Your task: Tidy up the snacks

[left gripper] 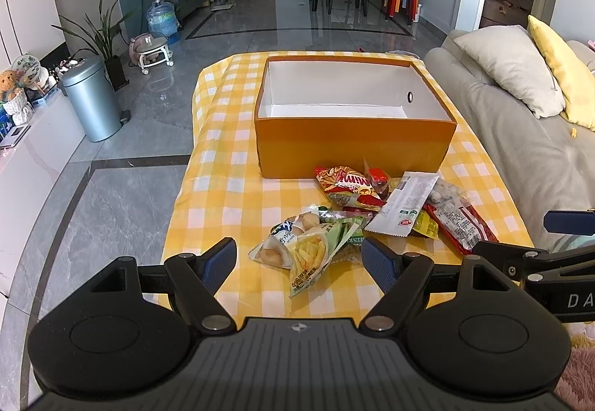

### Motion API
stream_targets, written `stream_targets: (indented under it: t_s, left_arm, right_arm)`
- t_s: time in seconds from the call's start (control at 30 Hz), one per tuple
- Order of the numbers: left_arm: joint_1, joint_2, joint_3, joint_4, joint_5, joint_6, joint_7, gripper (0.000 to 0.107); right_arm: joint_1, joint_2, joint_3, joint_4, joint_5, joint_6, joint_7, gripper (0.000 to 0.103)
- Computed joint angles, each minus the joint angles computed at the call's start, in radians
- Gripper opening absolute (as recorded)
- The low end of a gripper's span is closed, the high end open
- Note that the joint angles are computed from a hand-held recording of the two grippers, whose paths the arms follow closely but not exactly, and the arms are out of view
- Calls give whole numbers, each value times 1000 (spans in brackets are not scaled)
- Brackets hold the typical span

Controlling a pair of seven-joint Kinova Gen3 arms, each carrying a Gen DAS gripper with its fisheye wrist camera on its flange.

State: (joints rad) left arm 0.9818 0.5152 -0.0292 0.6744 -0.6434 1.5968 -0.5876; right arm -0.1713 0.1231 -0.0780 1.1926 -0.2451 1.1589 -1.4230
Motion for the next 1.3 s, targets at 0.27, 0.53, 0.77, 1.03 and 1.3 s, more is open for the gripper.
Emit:
stream_targets:
  t_s: [0.27, 0.53, 0.77, 1.03, 1.3]
  left_arm:
    - [-1, 2, 0, -4, 3, 2, -3, 90]
    - [-1, 1, -2, -1, 5, 0, -2, 90]
    - [-1, 3, 1, -4, 4, 4, -1, 90]
    - [-1, 1, 0, -1, 6, 1, -2, 90]
    - [-2, -33, 24, 86, 22, -66, 35, 85]
  right_arm:
    - [-4, 1, -1, 2, 4, -1, -1, 99]
    - [-6, 0, -2, 4, 7, -3, -2, 99]
    - [-5, 1, -1, 3, 5, -2, 0, 99]
    - [-6, 1, -1, 4, 5, -1, -2, 99]
    - [4, 1, 0, 23, -6, -24, 19, 98]
